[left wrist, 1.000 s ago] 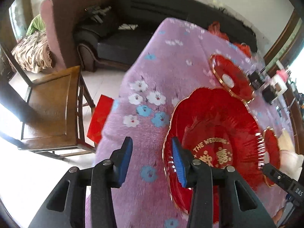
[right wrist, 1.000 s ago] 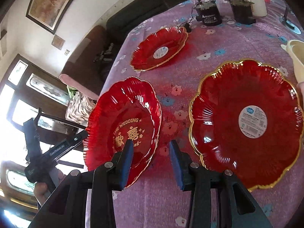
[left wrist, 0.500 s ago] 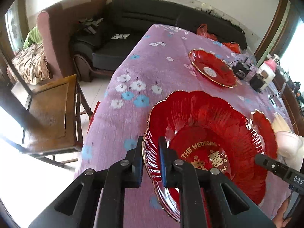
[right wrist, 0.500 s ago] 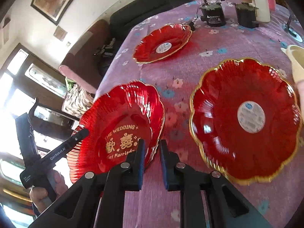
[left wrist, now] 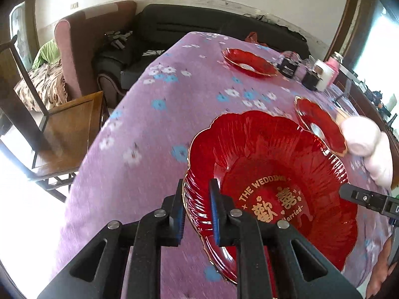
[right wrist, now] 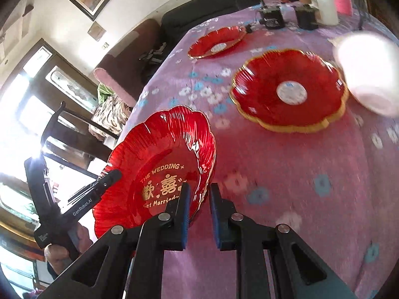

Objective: Organize plates and bowls
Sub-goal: 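Lift the wedding plate with the left gripper toward the red sticker plate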

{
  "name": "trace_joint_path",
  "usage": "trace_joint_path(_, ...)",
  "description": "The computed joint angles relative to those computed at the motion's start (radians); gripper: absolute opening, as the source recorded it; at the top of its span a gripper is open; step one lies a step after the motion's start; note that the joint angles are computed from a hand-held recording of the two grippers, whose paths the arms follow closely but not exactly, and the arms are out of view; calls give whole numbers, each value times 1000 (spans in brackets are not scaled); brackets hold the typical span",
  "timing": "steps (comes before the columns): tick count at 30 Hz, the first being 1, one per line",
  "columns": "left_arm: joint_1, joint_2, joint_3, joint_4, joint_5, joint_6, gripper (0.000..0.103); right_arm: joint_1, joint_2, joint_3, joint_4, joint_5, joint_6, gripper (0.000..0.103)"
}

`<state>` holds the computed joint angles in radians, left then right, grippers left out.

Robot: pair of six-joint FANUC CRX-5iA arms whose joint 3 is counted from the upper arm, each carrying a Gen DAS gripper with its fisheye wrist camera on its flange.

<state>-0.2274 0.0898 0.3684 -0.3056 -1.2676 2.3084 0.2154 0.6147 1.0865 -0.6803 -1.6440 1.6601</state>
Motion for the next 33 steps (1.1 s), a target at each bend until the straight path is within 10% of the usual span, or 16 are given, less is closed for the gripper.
trace_joint_path(17,-85,7,7,-99,-23,89,27,-47,-92,-163,-19,74,103,19)
trace_joint_path(20,-121,-11,11,-169,-44,122,42,-66,-106,-166,-29,86,111,19)
trace_joint_path(33,-309,-3,103,-442,-118,145,43,-156,-185,-284,-69,229,155,19)
